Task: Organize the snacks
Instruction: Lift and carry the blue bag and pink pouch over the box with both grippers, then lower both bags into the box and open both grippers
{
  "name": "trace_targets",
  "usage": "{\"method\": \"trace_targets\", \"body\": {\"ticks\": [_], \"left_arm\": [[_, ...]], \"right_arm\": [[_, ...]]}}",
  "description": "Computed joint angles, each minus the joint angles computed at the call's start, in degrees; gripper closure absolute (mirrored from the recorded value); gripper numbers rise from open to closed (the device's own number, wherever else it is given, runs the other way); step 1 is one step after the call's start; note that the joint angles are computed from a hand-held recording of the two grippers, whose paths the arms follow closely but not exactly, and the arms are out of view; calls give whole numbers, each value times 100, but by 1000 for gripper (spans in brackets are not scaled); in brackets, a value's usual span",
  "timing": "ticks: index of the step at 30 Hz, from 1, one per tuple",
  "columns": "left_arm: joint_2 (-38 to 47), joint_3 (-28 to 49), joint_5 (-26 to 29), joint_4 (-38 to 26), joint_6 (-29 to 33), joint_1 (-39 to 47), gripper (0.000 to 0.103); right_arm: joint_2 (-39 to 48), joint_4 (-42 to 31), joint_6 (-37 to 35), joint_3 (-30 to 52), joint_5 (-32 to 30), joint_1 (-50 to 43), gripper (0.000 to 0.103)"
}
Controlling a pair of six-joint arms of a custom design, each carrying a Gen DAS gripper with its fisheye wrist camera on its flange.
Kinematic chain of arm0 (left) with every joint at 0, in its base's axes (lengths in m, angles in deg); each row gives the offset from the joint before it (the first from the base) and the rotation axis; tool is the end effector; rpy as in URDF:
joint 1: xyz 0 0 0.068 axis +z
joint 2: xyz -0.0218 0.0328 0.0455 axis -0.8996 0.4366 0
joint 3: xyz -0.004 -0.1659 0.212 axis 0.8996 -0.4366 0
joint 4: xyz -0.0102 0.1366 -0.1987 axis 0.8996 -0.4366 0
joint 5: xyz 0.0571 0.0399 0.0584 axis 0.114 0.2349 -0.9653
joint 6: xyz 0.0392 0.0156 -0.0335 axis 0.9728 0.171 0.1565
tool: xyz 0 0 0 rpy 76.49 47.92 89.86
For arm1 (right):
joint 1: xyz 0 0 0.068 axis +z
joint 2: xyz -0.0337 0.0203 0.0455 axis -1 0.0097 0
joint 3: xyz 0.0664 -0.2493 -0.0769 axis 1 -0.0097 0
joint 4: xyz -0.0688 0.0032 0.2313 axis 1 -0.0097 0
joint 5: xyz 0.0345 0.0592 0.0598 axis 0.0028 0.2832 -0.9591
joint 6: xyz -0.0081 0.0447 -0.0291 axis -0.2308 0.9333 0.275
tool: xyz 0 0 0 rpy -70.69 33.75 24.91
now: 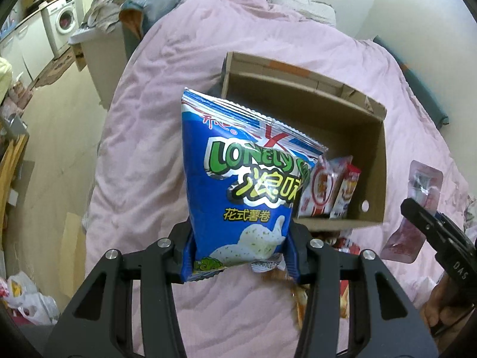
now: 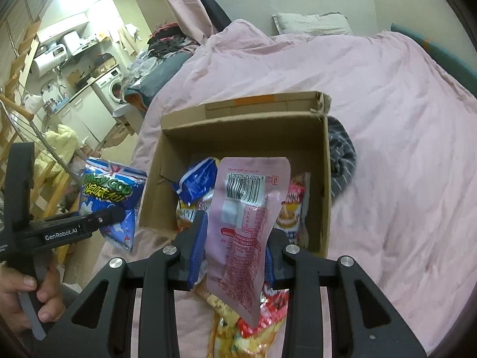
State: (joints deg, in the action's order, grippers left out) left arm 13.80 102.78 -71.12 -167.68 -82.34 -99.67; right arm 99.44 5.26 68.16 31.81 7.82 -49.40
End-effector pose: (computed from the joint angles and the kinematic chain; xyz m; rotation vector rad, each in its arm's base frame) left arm 0.1469 -0.0915 0.3738 -0.4946 2.5488 -0.1338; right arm 0.2088 0.1803 0.3784 -0.5304 2.3935 0.5915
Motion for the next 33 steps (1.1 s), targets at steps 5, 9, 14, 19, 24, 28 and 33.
{"method": "trace_targets", "body": {"ticks": [5, 9, 14, 19, 24, 28, 33], "left_arm": [[315, 200, 141, 318, 570, 430, 60], [511, 174, 199, 696, 896, 624, 60], [577, -421, 197, 1473, 1237, 751, 60], [843, -639, 335, 1806, 1382, 829, 59], [913, -637, 411, 1964, 1465, 837, 59], [951, -653, 567, 2049, 1526, 862, 59], [978, -692, 496, 2066, 1547, 893, 59]], "right_arm": [[474, -54, -124, 530, 1, -85, 69], [859, 75, -287, 766, 37, -101, 69], [1097, 478, -298, 481, -137, -168, 69], [1291, 695, -389, 354, -340, -169, 69], [1483, 770, -391, 317, -427, -132, 68], [1665, 733, -348, 304, -468, -218, 68], [1762, 704, -192, 317, -665, -394, 68]]}}
